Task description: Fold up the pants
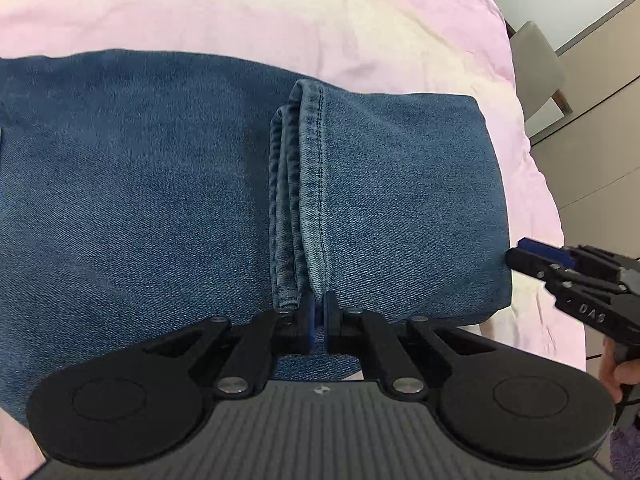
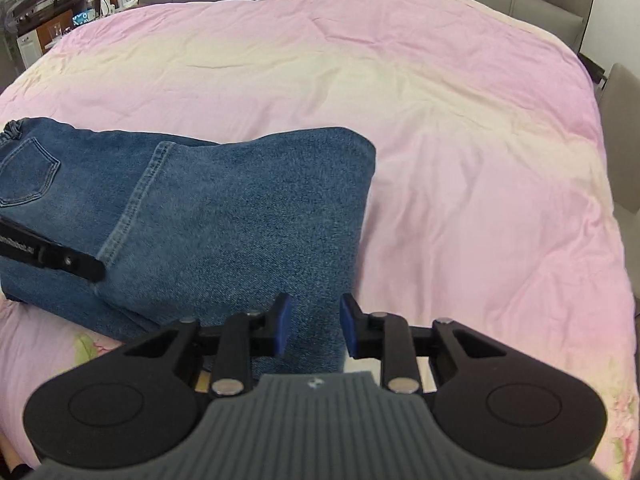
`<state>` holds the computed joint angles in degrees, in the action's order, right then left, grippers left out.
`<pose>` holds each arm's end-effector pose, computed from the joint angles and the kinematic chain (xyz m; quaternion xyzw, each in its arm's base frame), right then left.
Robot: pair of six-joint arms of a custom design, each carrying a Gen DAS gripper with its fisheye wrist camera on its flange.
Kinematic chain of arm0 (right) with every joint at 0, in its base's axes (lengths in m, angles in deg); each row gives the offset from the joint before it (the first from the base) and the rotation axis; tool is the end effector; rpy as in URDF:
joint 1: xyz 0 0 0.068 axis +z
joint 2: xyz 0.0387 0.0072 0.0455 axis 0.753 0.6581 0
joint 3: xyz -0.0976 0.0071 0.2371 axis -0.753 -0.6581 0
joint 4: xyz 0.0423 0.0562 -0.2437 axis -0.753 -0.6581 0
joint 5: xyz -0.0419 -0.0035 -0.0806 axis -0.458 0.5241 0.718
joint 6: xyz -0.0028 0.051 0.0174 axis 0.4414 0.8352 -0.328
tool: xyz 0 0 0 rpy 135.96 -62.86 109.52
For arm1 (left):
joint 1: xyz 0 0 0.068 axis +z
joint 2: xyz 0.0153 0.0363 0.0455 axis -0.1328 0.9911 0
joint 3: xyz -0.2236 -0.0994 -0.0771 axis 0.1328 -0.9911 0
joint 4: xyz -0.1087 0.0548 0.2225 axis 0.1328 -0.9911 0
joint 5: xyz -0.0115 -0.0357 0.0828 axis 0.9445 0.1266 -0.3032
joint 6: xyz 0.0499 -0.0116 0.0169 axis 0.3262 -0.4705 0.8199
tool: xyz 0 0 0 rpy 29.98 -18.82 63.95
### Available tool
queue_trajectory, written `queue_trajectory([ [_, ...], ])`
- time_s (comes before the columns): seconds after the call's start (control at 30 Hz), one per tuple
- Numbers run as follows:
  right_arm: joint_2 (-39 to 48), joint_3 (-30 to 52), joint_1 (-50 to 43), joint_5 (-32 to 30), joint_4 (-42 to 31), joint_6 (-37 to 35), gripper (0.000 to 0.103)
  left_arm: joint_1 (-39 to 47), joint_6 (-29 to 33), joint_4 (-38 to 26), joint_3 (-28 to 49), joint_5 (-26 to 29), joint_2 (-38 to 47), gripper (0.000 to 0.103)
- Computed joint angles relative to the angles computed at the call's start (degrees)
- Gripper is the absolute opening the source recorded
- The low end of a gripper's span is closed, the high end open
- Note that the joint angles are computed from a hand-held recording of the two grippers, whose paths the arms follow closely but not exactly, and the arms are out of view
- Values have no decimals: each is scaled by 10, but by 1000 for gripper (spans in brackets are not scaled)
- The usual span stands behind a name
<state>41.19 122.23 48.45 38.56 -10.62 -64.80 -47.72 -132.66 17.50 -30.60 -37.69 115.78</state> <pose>0.4067 0.0114 0.1884 -0.3944 0.8730 0.1046 0.2671 0.2475 -0.2026 0.1376 -0.2347 0.9267 -0.1950 0.2192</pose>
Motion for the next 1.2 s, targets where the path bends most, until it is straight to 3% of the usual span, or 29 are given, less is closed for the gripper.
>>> queue_trajectory([
  [0.2,40,-16,24,36,41,27,24,26,30,-3,5,41,0,9],
  [0.3,58,-7,29,39,48,30,24,48,81,-39,39,56,2,22],
  [0.37,52,-14,22,35,48,25,24,58,106,-43,45,43,-3,44],
  [0.43,49,-13,23,35,43,24,24,66,105,-21,30,26,-12,74],
  [0.67,61,8,24,32,27,25,24,95,91,30,51,33,74,81],
  [0.73,61,10,23,31,25,23,24,92,99,80,33,31,88,93],
  [0.87,66,18,20,25,18,24,24,70,115,62,57,-2,109,89],
  [0.9,68,22,19,23,15,27,24,65,104,61,58,-10,108,78],
  [0.93,68,25,14,19,9,26,24,63,92,71,55,-9,107,58],
  [1.0,68,33,10,15,0,27,24,56,69,65,55,-21,102,50],
  [1.13,70,43,8,13,-9,38,24,38,56,61,41,-63,72,21],
  [1.2,70,47,9,14,-12,49,24,30,69,70,23,-83,40,17],
])
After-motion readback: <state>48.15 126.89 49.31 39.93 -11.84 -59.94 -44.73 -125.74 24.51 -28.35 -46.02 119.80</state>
